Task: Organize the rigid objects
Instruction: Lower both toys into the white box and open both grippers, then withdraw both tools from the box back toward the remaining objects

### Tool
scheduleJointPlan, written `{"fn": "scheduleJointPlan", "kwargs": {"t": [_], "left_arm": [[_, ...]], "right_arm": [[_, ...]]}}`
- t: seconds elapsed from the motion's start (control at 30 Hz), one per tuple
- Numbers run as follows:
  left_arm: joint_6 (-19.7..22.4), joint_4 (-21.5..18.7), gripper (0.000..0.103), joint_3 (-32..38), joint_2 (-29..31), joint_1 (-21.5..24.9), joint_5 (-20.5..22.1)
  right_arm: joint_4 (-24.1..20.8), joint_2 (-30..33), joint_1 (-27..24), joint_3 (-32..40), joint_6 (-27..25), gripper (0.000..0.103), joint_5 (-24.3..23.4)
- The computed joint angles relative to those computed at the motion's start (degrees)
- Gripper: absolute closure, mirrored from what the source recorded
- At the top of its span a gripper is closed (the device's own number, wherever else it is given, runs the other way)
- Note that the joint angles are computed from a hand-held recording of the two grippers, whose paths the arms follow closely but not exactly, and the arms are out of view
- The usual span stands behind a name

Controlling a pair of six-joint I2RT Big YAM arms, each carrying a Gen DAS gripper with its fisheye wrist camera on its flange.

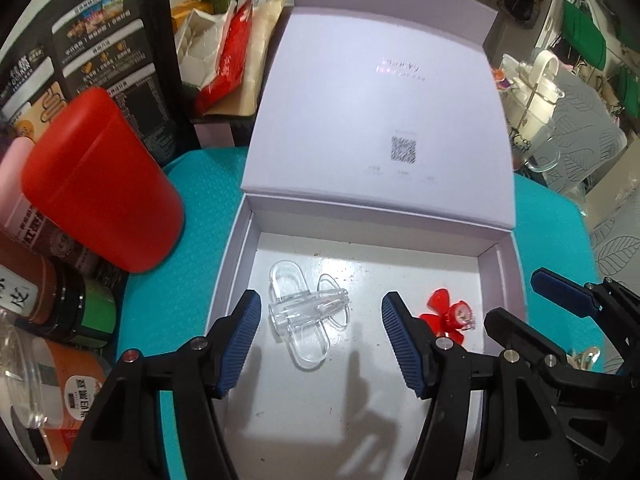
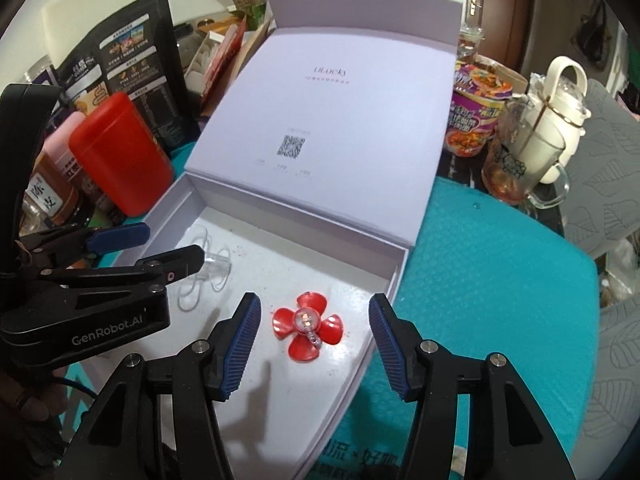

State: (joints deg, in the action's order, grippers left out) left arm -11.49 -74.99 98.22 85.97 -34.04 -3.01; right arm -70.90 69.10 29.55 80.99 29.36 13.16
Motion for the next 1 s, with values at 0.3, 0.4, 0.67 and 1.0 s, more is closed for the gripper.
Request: {"fn": "scheduleJointPlan", "kwargs": {"t": [0.3,0.4,0.67,1.0], "left_arm": [[-1.86,-3.03,0.041,3.52,-2.93,-1.27,-2.46],[-2.37,-4.16,0.041,4.38,-4.53,-2.10,-3.49],[-4.20,-6.42,0.041,6.88,-7.62,-4.35,-6.00],[-6.95,-7.29,0.041,7.78,-11.81,-8.21,-8.66]], "right_arm": [[-3.35,-3.39,2.64,3.58,1.20,0.047,4.26],[-4.40,-4.22,3.74,4.79,2.03,0.047,5.74],[-7.78,-6.14,7.79,8.41,4.35,0.047,10.61],[-13.00,-8.84,14.41,11.50,9.37,0.047,17.67]]}}
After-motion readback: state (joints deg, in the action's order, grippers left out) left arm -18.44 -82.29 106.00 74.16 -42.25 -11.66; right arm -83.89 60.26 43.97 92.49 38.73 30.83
